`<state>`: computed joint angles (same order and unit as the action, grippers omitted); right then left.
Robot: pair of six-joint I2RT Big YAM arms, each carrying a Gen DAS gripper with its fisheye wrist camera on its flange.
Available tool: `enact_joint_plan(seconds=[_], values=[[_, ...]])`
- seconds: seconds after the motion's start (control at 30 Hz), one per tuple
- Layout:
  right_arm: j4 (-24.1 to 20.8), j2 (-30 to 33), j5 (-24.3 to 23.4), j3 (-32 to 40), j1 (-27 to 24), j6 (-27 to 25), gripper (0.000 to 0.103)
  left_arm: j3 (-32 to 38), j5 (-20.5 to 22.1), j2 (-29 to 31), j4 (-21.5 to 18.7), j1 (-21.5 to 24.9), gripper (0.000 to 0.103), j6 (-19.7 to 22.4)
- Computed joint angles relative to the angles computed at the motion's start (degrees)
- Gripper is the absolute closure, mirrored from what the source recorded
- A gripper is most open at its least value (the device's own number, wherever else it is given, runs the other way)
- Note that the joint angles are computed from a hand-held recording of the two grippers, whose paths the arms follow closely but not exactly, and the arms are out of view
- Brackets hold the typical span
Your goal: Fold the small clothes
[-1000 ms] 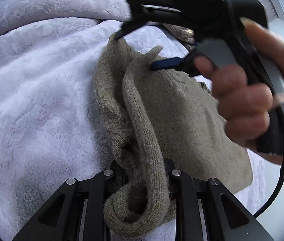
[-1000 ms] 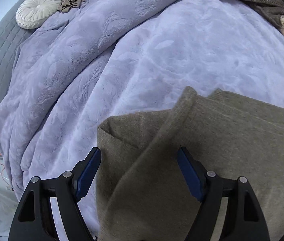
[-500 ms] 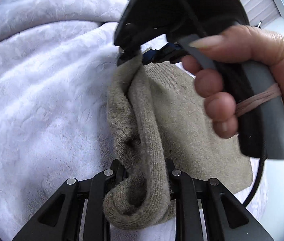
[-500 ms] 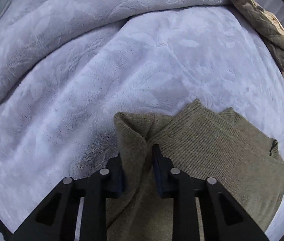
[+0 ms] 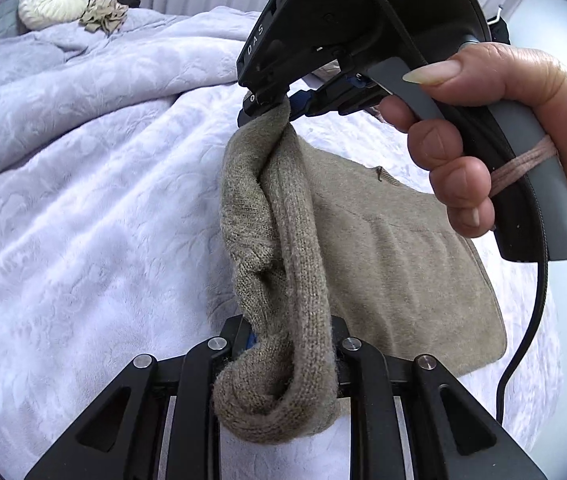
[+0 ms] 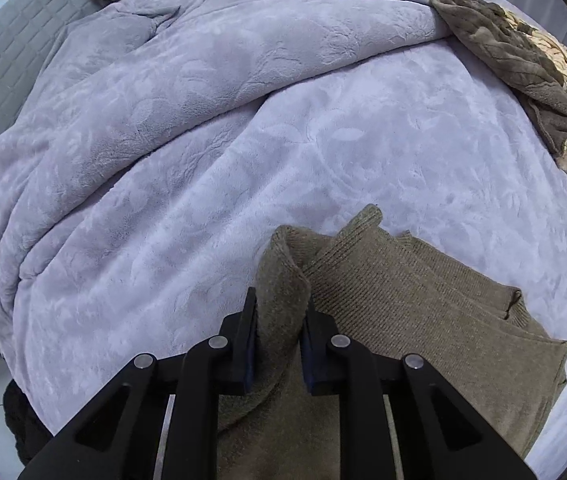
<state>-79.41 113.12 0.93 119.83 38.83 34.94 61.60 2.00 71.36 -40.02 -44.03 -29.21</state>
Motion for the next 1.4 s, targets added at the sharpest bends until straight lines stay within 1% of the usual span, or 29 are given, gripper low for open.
enact_joint_plan(seconds=[0.03, 0.13, 0.3, 0.37, 0.5, 0.53, 0.63, 0.73, 0.83, 1.0, 1.17, 1.33, 1.4], values=[[0.7, -0.6, -0.6, -1.0, -1.1, -1.0, 0.084, 0.5, -0.5, 0.0, -0.5, -0.6, 0.08, -0.2], [2.3, -3.5, -1.7, -4.0, -1.9, -2.2, 0.084, 1.9, -1.8, 0.3, -1.8, -1.9, 0.08, -0.1], [5.1, -7.7, -3.6, -9.1, -3.6, -3.8, 0.084, 5.4, -6.2, 2.2, -4.3, -5.4, 0.08, 0.3], [6.3, -9.4, -4.6, -11.2, -4.3, -4.2, 0.084, 6.9, -7.3, 2.7, -6.0, -6.0, 0.08, 1.0], [8.5, -12.5, -5.8, -14.6, -5.3, -5.8, 0.084, 11.9, -12.0, 5.1, -10.8, -9.9, 0.08, 1.0], [8.8, -13.2, -5.9, -15.2, -5.4, -6.2, 0.084, 12.7, -12.7, 5.6, -11.6, -10.6, 0.083, 1.0], [10.4, -15.8, -6.8, -18.1, -6.1, -7.0, 0.084, 14.6, -14.7, 7.1, -13.5, -12.4, 0.083, 1.3], [12.0, -18.3, -7.5, -21.0, -6.9, -7.2, 0.084, 16.7, -15.7, 9.0, -14.5, -14.1, 0.083, 1.0], [13.3, -20.4, -7.8, -24.0, -7.9, -7.0, 0.084, 18.2, -15.7, 10.6, -15.2, -14.8, 0.083, 0.8], [16.0, -23.6, -9.3, -28.8, -9.7, -6.0, 0.085, 20.1, -17.2, 12.5, -16.3, -16.7, 0.083, -0.5], [18.2, -26.4, -10.7, -32.7, -11.6, -5.4, 0.085, 22.3, -18.5, 14.5, -17.5, -18.5, 0.083, -0.6], [20.1, -29.6, -11.8, -36.6, -13.3, -6.0, 0.085, 24.2, -20.0, 16.6, -18.4, -20.0, 0.083, -0.6], [20.5, -30.8, -12.0, -38.1, -13.9, -6.3, 0.085, 25.4, -21.0, 17.6, -19.4, -20.7, 0.087, -0.9]])
